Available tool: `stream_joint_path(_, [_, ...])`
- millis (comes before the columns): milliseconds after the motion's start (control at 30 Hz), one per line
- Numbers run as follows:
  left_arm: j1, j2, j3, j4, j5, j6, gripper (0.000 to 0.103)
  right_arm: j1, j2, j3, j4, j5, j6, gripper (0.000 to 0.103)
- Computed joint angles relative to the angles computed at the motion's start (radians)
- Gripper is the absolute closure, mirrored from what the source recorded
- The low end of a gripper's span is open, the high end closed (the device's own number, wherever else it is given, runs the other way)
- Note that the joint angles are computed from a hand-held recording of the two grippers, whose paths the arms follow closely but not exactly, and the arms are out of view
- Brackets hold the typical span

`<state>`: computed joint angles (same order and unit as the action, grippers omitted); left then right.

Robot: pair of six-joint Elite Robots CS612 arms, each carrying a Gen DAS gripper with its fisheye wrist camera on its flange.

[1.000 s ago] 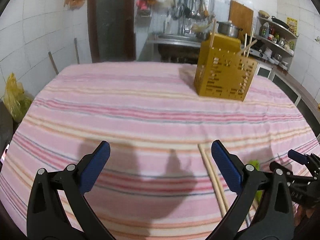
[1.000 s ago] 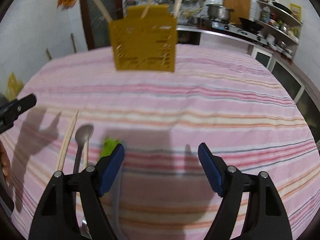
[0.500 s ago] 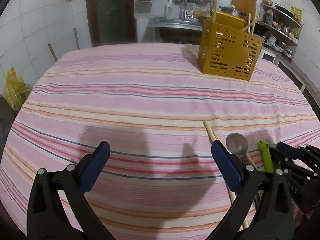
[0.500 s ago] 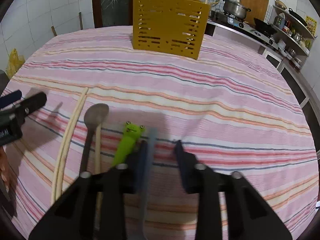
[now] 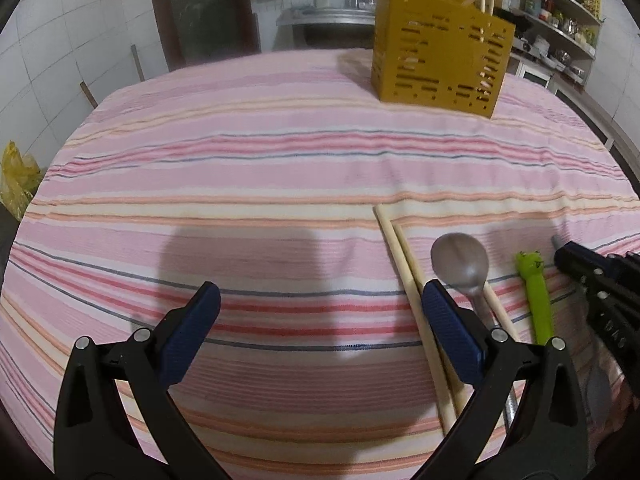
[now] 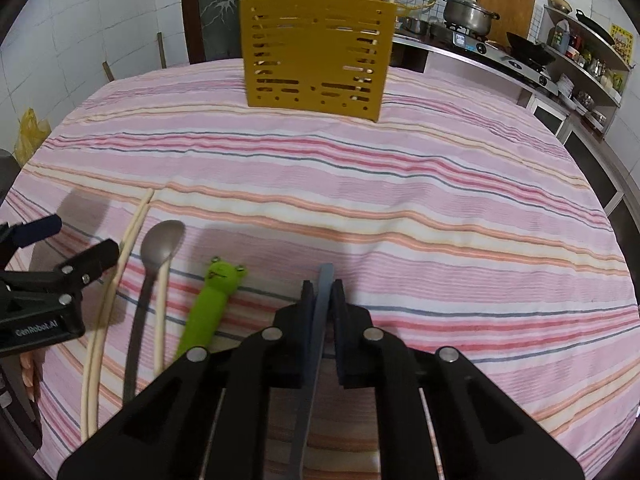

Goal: Organize utensils
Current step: 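Close the left tool on a wooden chopstick while the right tool grasps the metal spoon handle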

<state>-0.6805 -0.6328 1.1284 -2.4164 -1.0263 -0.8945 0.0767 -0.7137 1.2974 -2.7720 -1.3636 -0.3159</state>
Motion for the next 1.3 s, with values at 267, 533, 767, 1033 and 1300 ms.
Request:
stream_joint_path(267, [-0.002,0.014,-0.032,0.068,0.006,-0.015,0.005,-0.009,0.004,0.000,-0.004,0.037,0.018,0.094])
stream_joint_path(533, [-0.002,0.038,-0.085,0.086,-0.007,-0.025,0.036,-0.005,0.009,-0.021,0.027,0.021,0.023,0.094])
stream_joint_path(767, [-0.007,0.052,-0.116,0.088,-0.021,-0.018,0.064,-0.004,0.015,-0.034,0.040,0.012,0.037,0.094])
stream_joint_path(1033, [0.005,0.068,-0.154,0.086,-0.081,-0.023,0.086,0.002,0.031,-0.069,0.068,-0.011,0.059,0.094])
stream_joint_path(1300, [0.023,0.090,-0.200,0.093,-0.130,-0.008,0.097,-0.001,0.037,-0.086,0.087,-0.002,0.093,0.095])
